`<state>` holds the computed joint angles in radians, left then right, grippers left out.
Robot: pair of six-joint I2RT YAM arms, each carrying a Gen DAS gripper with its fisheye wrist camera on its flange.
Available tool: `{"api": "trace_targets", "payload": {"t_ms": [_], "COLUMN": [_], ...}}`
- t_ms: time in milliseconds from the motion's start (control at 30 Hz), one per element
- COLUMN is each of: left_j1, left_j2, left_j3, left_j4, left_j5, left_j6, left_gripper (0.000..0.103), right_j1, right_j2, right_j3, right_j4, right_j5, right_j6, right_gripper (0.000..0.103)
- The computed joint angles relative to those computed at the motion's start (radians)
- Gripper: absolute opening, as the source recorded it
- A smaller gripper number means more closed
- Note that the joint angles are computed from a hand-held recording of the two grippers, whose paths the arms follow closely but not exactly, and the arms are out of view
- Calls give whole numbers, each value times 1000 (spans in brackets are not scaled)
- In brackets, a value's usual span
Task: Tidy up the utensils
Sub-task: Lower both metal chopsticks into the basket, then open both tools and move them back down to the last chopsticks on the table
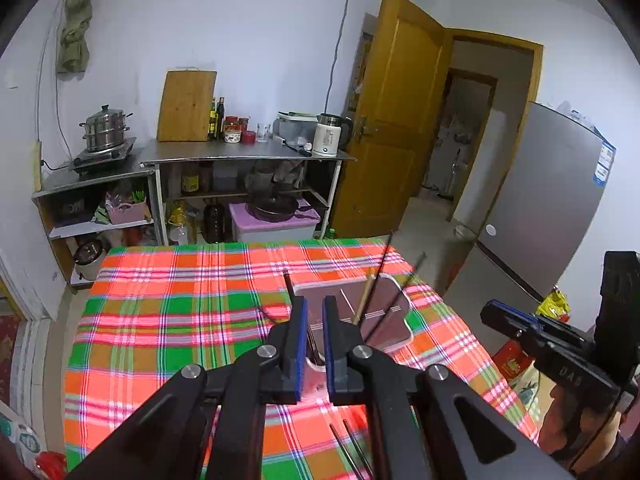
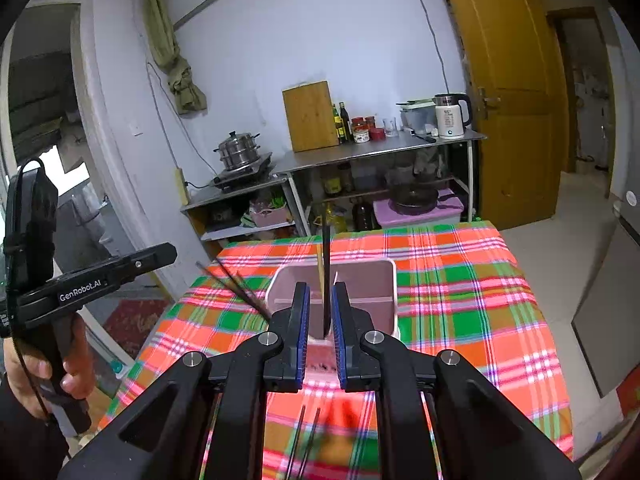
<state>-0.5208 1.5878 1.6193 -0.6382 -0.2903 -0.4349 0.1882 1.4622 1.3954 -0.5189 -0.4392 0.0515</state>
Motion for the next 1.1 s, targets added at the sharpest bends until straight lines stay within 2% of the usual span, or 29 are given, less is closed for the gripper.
{"api": "trace_targets", "payload": {"t_ms": [500,800,1100], "left_j1": [-226,-257,-246], "left_j2": [-258,-290,-258], "left_j3": [-495,-694,-769], "left_j4": [162,254,308], "left_j5": [-158,-141,-90], "left_j6": [-155,-265,-295], "left_gripper": [6,6,6], "right_j1": [-36,-6,86], "right_j2": [-234,-261,-186], "right_j3": [-364,-503,-551], "right_j4": [-24,7,56], "right_j5": [-7,-11,37], "right_j6": [-83,-75,-51], "right_gripper": [11,11,11]}}
